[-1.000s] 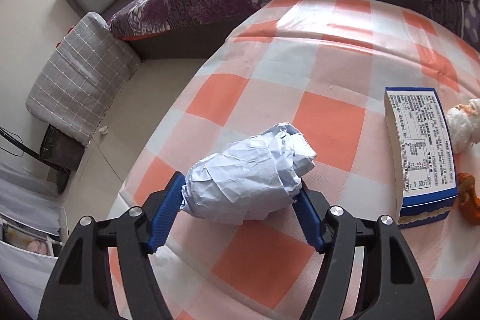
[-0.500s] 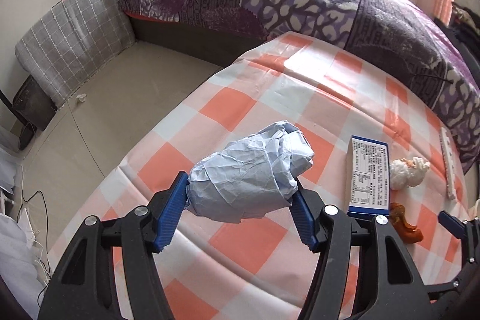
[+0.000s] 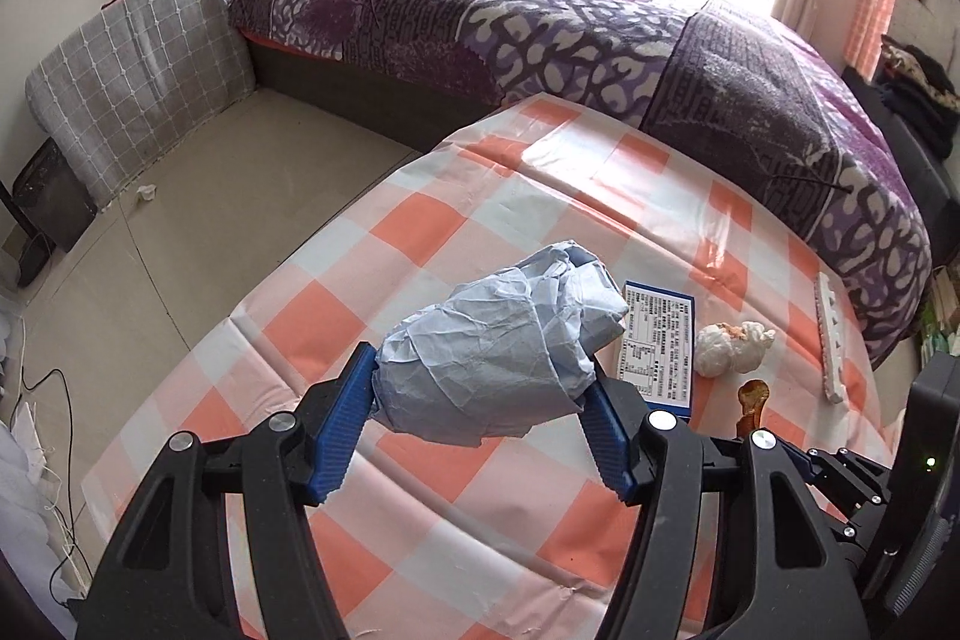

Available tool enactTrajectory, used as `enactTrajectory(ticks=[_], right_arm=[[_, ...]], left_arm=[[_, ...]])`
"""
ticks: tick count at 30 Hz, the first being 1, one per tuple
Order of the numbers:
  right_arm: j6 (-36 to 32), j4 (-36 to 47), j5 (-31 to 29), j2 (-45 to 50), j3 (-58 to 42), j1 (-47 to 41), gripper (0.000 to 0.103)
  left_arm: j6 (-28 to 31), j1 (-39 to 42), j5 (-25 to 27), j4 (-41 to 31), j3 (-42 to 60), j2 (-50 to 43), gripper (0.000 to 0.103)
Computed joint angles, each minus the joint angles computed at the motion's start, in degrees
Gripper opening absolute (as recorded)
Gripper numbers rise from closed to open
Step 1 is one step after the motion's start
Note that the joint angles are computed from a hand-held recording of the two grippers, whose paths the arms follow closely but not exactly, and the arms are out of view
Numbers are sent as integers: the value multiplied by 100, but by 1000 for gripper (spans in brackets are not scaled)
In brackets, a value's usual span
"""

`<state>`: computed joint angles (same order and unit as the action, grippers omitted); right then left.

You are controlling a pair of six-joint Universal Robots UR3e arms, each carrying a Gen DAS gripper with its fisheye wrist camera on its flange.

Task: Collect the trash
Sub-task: 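Grasp the crumpled white paper ball with the left tool while the right tool grasps the orange peel, then carry the orange peel over the bin and open the right tool while the left tool drops the paper ball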

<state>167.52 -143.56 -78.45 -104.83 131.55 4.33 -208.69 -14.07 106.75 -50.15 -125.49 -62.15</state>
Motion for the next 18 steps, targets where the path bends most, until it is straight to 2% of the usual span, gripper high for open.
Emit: enactTrajectory(ticks=[11, 18], right_arm=[[211, 161, 324, -1296, 163, -473, 20], [88, 709, 584, -2089, 171, -1018, 20]], left_arm=[[-909, -1030, 743, -16, 505, -344, 63], [-1446, -1759, 1351, -199, 1016, -833, 63]])
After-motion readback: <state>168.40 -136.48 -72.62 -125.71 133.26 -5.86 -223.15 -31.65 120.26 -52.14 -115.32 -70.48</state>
